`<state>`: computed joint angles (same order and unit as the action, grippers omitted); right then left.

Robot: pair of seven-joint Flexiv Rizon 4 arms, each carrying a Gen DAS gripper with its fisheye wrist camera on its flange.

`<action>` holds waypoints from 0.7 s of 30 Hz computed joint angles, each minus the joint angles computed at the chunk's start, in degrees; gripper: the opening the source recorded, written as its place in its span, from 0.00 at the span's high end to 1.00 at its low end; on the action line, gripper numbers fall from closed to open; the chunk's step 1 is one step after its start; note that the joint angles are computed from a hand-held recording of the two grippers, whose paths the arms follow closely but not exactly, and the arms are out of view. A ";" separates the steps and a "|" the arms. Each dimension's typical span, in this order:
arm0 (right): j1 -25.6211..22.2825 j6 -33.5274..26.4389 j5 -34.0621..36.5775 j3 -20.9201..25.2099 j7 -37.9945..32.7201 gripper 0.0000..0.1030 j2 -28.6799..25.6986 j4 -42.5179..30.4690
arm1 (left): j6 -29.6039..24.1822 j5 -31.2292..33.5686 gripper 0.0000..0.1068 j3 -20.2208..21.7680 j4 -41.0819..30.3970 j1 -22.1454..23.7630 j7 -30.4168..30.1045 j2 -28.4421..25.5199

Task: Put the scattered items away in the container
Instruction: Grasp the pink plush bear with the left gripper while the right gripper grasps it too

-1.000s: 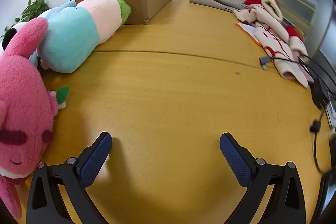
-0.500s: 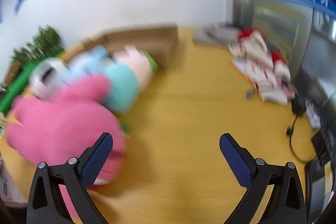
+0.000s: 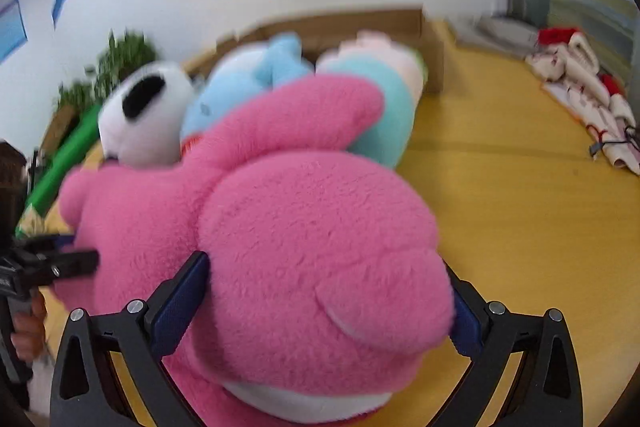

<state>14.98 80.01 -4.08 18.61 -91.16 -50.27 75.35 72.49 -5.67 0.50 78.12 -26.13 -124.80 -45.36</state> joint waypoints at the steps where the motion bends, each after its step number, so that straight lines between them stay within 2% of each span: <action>1: 0.72 -0.02 -0.13 -0.93 0.76 0.00 0.18 0.06 | 1.97 -1.26 0.04 -2.79 1.46 1.94 1.54 0.10; 2: 0.89 -0.24 -0.38 -1.12 0.81 0.00 0.20 -0.04 | 3.48 -2.56 0.04 -5.32 2.51 3.65 3.32 -0.03; 4: 0.45 -1.16 -0.54 -0.29 0.13 0.00 -0.13 -0.67 | 4.48 -4.27 0.04 -7.34 3.09 4.81 5.68 -0.42; 8: -1.55 -3.22 1.11 2.41 -2.43 0.00 -0.26 -1.63 | 4.01 -5.86 0.04 -6.84 3.07 4.24 7.44 -0.37; 10: -0.72 -2.99 1.67 1.17 -1.89 0.00 0.12 -1.49 | 3.62 -6.78 0.04 -6.88 3.03 4.26 7.81 -0.43; 14: 0.85 -2.93 1.60 -1.16 -0.13 0.00 0.34 -1.53 | 0.31 -6.71 0.04 -4.03 0.99 2.34 5.97 -0.57; 19: -0.23 -4.93 1.93 0.45 -1.85 0.00 -0.36 -3.11 | -3.22 -7.14 0.04 -3.88 -0.65 2.08 2.82 -0.86; 21: -0.48 -5.84 2.43 0.86 -2.58 0.00 -0.51 -3.71 | -3.91 -6.77 0.04 -4.49 -1.53 2.39 3.36 -1.29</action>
<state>14.51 74.17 -1.65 19.47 -93.75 -50.78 71.64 68.58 -12.43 -3.99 76.59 -23.74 -121.44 -46.65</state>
